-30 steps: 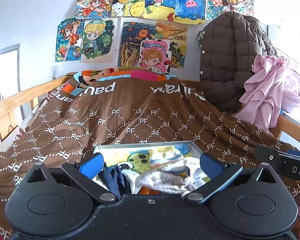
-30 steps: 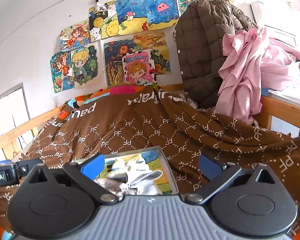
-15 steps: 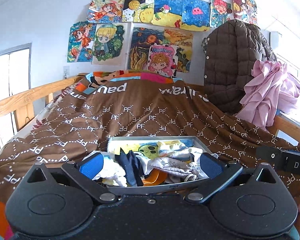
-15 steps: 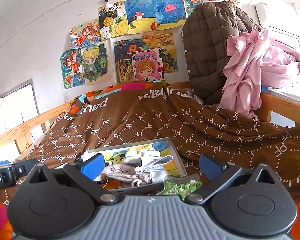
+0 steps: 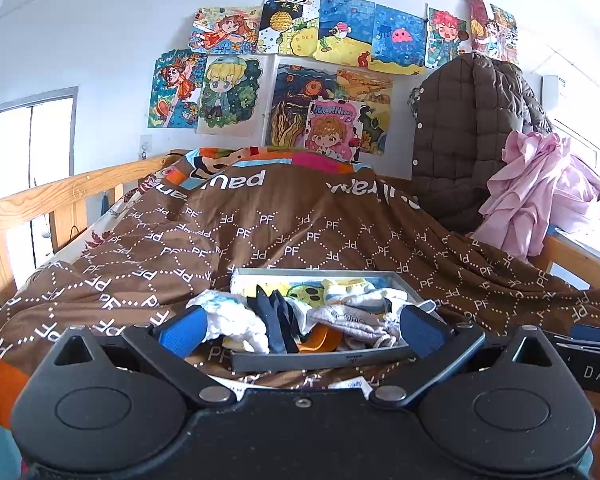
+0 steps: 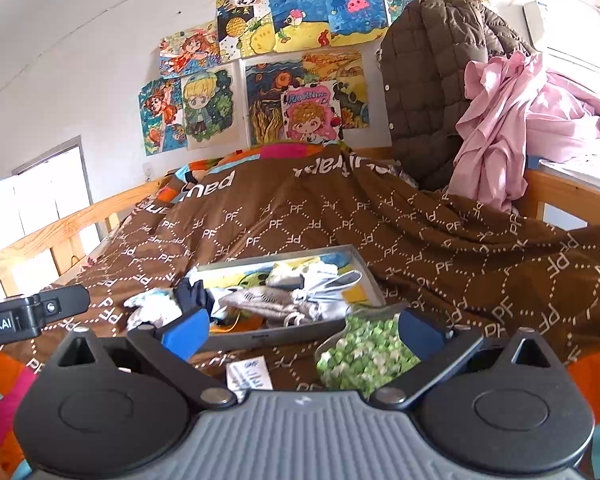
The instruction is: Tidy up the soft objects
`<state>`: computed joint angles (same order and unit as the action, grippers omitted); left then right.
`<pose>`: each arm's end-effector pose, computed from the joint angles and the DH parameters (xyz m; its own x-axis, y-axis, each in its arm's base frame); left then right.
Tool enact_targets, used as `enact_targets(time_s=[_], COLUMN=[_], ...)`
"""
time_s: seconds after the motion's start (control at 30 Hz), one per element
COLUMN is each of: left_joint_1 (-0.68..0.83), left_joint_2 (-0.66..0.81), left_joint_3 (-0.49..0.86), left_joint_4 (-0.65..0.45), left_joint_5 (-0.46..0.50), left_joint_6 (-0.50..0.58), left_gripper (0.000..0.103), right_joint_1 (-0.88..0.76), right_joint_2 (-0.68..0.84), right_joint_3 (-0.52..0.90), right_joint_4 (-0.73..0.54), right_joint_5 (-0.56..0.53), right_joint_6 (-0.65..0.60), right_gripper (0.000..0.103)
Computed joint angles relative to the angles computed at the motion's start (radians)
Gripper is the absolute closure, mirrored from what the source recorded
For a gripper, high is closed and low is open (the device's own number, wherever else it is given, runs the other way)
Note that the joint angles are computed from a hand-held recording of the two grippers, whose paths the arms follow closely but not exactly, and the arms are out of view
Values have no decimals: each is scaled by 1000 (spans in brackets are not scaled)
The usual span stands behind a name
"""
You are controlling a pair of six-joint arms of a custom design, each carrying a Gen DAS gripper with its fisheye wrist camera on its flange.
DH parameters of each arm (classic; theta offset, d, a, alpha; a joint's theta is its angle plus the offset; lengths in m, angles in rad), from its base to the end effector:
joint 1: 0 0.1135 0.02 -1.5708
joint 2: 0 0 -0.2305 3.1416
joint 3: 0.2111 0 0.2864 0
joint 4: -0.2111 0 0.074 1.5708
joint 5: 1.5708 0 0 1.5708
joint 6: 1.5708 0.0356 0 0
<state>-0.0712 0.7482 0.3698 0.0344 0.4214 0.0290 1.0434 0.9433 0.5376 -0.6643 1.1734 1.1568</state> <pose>0.2321 -0.0312 0.1867 -0.3232 0.0496 -0.9450 0.4586 0.8817 -0.1106 0.1330 0.1630 0.1677 -0.2798 0.2236 -0.9337 0.3593 0.9262 0.1142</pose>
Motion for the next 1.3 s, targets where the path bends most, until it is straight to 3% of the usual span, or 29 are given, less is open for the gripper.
enact_targets(time_s=[0.4, 0.83, 1.3], left_joint_1=[157, 275, 341], left_joint_2=[-68, -25, -54], left_joint_3=[-74, -105, -162], left_joint_4=[-45, -39, -49], left_joint_5=[145, 260, 350], left_joint_6=[31, 63, 161], left_gripper=[1, 1, 1], right_joint_1=[120, 148, 179], right_joint_2=[224, 319, 474], right_joint_3=[140, 199, 310], right_joint_4=[-252, -321, -488], right_joint_5=[42, -2, -35], right_joint_6=[289, 417, 620], right_gripper=[0, 0, 0])
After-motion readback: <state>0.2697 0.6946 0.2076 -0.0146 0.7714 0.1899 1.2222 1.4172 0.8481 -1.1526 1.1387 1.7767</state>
